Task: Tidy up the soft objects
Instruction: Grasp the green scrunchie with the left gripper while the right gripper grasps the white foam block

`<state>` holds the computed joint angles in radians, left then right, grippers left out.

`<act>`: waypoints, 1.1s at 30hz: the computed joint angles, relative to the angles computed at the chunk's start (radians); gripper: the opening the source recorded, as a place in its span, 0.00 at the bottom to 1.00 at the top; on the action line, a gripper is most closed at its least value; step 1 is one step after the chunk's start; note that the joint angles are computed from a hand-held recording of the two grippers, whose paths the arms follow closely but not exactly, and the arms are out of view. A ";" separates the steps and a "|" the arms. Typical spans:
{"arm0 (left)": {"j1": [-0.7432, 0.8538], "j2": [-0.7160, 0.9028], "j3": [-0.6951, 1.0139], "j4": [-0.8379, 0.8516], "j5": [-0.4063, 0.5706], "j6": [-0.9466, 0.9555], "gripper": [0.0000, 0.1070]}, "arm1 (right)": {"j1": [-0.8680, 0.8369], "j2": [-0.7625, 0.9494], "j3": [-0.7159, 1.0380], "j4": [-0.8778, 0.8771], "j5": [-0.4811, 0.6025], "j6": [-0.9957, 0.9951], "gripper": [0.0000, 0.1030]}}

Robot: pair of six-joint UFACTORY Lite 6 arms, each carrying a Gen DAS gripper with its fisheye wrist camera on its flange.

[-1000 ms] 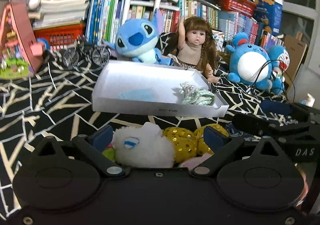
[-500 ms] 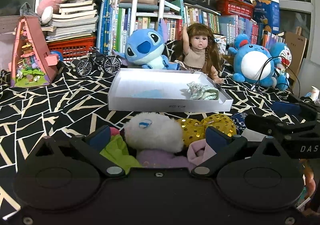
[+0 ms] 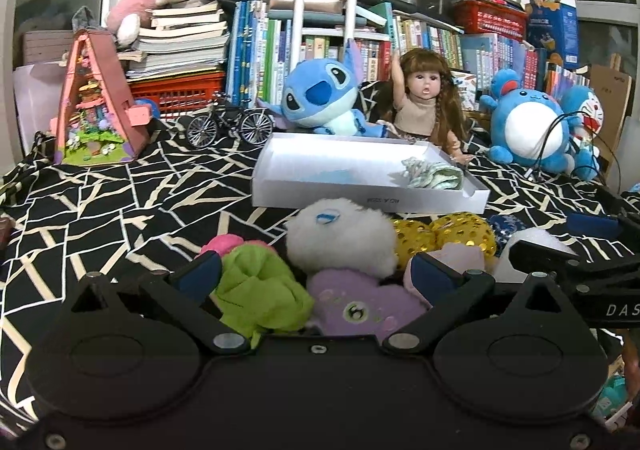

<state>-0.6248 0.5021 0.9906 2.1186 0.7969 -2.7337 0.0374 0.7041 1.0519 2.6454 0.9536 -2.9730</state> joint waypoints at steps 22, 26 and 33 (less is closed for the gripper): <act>0.075 0.043 -0.019 -0.024 -0.014 -0.111 0.94 | 0.018 0.056 0.018 0.082 -0.040 -0.015 1.00; 0.096 0.045 -0.020 0.013 -0.027 -0.167 0.87 | 0.020 0.062 0.025 0.085 -0.046 -0.009 1.00; 0.130 0.038 -0.040 0.102 -0.053 -0.283 0.77 | 0.005 0.073 0.049 0.018 -0.077 0.060 1.00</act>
